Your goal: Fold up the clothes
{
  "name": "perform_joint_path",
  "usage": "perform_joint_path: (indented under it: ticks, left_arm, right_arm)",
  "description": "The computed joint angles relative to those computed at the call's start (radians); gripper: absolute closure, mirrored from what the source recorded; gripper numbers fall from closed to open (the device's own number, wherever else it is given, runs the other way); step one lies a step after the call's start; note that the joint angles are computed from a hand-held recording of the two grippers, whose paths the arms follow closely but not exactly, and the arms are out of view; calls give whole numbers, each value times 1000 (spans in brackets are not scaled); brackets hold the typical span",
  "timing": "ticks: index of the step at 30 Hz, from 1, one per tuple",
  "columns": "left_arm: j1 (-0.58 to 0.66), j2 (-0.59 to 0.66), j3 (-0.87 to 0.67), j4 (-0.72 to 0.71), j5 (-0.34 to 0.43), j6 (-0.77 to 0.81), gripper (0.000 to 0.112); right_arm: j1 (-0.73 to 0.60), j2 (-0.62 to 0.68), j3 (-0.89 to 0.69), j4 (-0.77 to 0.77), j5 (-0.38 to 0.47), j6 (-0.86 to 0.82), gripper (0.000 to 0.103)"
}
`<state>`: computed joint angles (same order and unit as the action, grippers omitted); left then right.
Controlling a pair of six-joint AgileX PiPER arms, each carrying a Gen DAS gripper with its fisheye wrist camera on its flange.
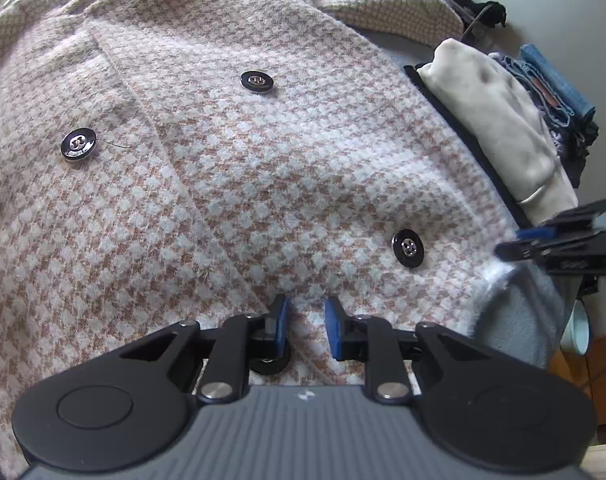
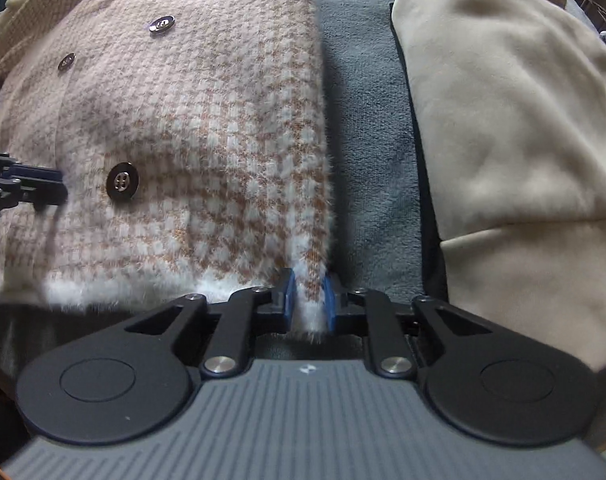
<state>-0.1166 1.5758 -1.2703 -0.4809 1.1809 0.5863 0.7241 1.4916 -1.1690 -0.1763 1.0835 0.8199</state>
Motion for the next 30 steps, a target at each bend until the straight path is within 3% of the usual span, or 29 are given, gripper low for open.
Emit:
perform_joint_path:
  ticks: [2,5,7,9,11,12,17,20,24,28,30]
  left_arm:
    - [-6,4,-11,16,4,-8,91]
    - [-23,1,-13,47,0,-22,91]
    - [-31,0,-10,61,-4,-35,90]
    - [-41,5,-18,76,-1,-59,90]
    - [-49,11,-29,91,5,-97,90]
    - [-53,13,-31,97,5,-113,90]
    - [-63,9,-15,111,-18,-150,89]
    - [-64,6,-6,111,-27,-163,89]
    - [-58,6,3,102,-32,-155,89]
    - [-49,7,13,93,-32,-139,89]
    - [-48,7,15,93,-31,-136,89]
  right_arm:
    - [-24,-11,-46,20,42,-33,80]
    - [-136,-57,-107,72,-13,-117,77]
    - [-281,-53,-134,197,-139,-231,69]
    - [-429,13,-148,397,-310,-361,54]
    - [-523,142,-189,597,-456,-454,52]
    - [-560,232,-241,697,-487,-484,51]
    - [-690,655,-550,1164,-408,-580,50]
    - [-700,798,-713,1205,-353,-604,49]
    - [-711,906,-847,1281,-321,-645,50]
    - [-735,935,-791,1500,-365,-684,51]
    - [-732,932,-767,1529,-394,-676,60]
